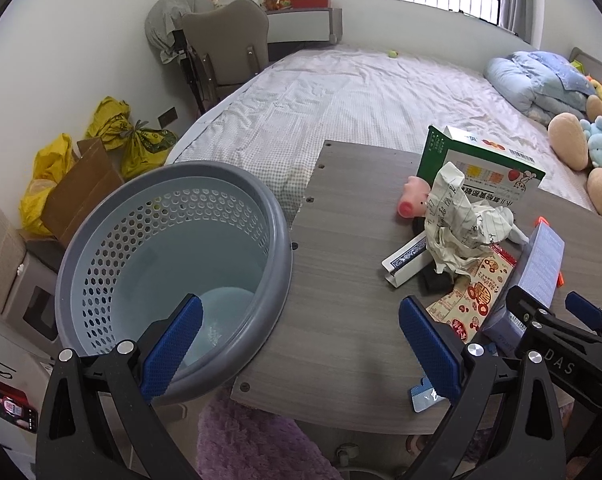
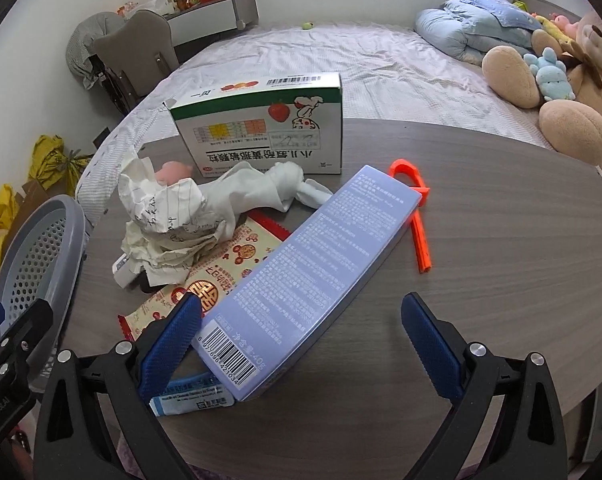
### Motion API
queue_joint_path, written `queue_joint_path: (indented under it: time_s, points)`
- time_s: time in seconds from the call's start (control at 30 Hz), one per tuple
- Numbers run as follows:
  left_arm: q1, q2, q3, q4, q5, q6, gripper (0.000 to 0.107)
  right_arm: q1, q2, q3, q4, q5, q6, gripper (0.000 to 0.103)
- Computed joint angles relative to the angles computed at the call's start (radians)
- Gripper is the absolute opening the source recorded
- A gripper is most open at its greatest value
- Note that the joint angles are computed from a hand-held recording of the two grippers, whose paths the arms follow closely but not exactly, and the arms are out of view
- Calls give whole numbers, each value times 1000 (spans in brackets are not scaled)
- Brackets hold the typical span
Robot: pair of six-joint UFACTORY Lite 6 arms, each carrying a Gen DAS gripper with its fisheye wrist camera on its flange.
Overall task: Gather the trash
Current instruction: 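Move the right gripper toward the blue toothpaste box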
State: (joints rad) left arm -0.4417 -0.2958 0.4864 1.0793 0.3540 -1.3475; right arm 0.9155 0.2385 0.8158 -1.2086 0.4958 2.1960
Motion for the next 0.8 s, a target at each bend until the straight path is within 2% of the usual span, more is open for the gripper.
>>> queue_joint_path:
  time_s: [0.4,0.5,0.63,0.8]
  points:
    - [-51,3,0,16,9,-36,97,14,-227,-229,113,80,-62,95]
    - [-64,2,2,12,10,-37,97,-13,-312,-298,155,58,-109,95]
    - [-81,11,5,27,8,-60,97,-40,-438,-377,103,22,-57,95]
    - [-87,41,18,18,-12,-54,97,-126,-349,-315,-6,-31,-27,95]
